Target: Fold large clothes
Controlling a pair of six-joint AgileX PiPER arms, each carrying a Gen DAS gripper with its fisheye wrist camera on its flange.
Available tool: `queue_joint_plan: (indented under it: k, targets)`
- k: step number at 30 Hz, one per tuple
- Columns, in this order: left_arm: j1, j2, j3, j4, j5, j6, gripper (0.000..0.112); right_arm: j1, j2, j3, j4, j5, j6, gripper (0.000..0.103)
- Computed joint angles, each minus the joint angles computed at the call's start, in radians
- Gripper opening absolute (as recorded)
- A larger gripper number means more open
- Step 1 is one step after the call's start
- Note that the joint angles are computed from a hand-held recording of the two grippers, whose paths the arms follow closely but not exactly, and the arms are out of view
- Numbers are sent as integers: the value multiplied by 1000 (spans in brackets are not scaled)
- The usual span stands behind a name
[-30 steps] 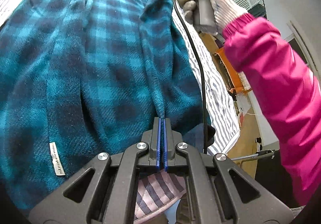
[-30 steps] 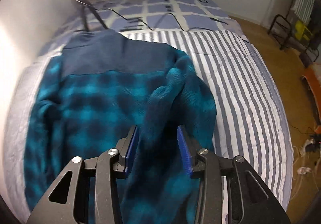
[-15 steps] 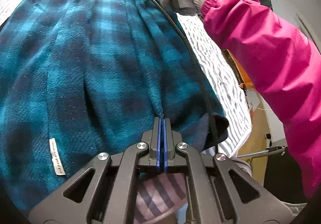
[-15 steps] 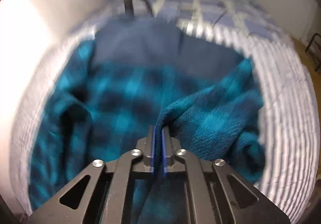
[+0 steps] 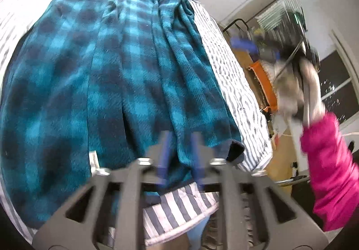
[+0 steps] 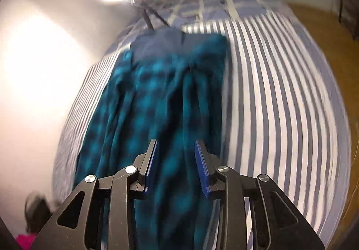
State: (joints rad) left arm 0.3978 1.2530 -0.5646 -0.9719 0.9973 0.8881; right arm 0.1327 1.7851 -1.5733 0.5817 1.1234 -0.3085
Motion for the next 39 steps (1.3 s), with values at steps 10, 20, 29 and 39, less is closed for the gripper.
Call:
queue_joint_plan:
  k: [10,20,29,39]
  targets:
    - [-68,105,55,-59,-46,0,34,-19,-81,416,158,-95,-110,31]
    - [-89,-72,72,69,-95,-83,0,-55,-182,537,278,-140,-197,4]
    - [-82,-162,48,58,-73,-161,5,-56,-221,602,329,-197,-240,5]
    - [-612,51,-61,275,-448,-520,2,-89,-229,638,381,-178,-289,5]
